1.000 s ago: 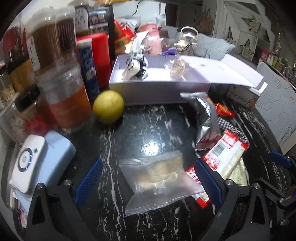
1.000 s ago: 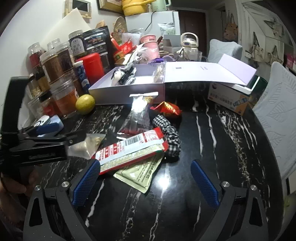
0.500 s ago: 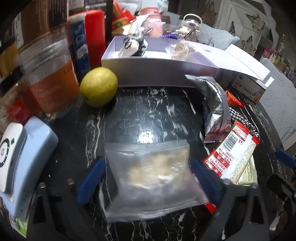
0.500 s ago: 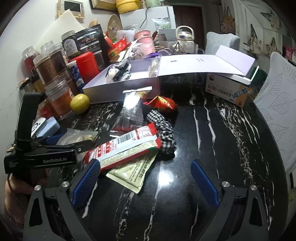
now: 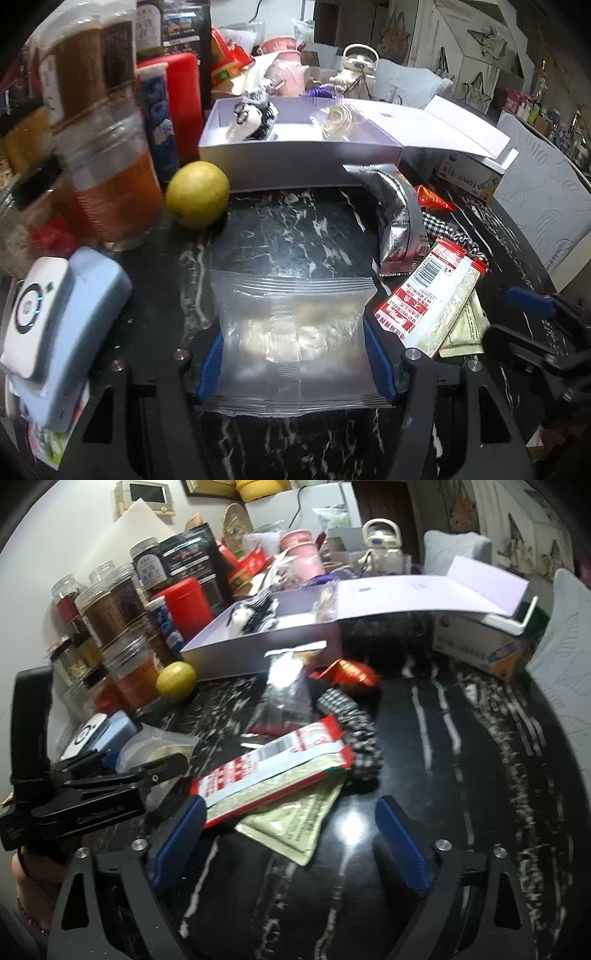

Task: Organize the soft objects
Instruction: 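Grasp the clear zip bag of white items with the left gripper, then reach past the red snack bar and grasp the pale green packet with the right gripper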

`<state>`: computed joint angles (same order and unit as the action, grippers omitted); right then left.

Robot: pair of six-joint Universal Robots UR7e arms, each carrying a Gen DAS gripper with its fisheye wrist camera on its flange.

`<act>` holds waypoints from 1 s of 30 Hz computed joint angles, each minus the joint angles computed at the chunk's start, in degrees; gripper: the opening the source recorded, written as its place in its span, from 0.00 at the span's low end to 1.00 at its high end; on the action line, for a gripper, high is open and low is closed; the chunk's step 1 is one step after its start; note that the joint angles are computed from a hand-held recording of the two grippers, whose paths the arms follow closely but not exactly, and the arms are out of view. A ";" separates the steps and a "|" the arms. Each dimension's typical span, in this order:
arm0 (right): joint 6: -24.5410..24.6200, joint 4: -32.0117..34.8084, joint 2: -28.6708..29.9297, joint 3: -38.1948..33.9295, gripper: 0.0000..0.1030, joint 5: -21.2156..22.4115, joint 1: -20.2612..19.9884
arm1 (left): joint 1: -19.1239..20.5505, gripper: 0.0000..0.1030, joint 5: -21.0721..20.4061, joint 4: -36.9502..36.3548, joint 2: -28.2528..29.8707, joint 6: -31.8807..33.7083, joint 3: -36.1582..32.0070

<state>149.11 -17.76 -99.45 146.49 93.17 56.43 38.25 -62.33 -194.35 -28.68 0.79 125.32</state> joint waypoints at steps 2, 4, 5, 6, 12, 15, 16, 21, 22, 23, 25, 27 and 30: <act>0.31 0.66 1.58 -0.81 0.81 -0.88 -0.18 | 0.13 0.63 0.39 -0.57 -0.61 0.36 0.64; 0.84 1.42 3.44 -1.90 0.80 -1.96 -0.41 | 0.15 0.63 0.94 -0.83 -1.21 0.32 1.20; 1.09 1.81 4.29 -2.49 0.80 -2.38 -0.46 | 0.31 0.63 1.06 -0.83 -1.51 0.20 1.40; 1.37 1.82 5.09 -2.98 0.80 -2.36 -0.30 | 0.50 0.63 1.13 -0.86 -1.78 0.03 1.55; 1.69 0.35 8.30 -5.95 0.80 1.57 3.10 | 1.29 0.63 1.38 -1.46 -2.75 -0.58 2.11; 2.18 0.22 9.47 -7.24 0.80 3.44 4.36 | 1.34 0.63 1.86 -2.25 -3.05 -0.61 2.57; 2.22 -0.05 9.57 -7.29 0.80 3.68 4.74 | 1.31 0.63 2.11 -2.51 -3.06 -0.61 2.68; 1.14 -0.67 10.05 -6.93 0.80 5.21 6.48 | 1.75 0.63 2.30 -2.80 -3.61 -0.55 2.90; 1.01 -0.54 10.08 -6.68 0.80 5.18 6.51 | 1.84 0.63 2.37 -2.85 -3.70 -0.57 2.89; 1.01 -0.44 10.05 -6.51 0.80 4.88 6.39 | 1.96 0.63 2.46 -2.91 -3.72 -0.56 2.84; 0.69 0.38 10.10 -6.22 0.80 3.66 5.97 | 2.25 0.63 2.48 -2.97 -3.99 -0.67 2.83; -0.25 0.62 10.01 -5.73 0.80 2.58 5.88 | 2.46 0.63 2.63 -3.15 -4.23 -0.79 2.96; -1.26 0.10 9.67 -5.08 0.80 2.70 6.69 | 2.67 0.63 2.63 -3.13 -4.53 -0.81 3.08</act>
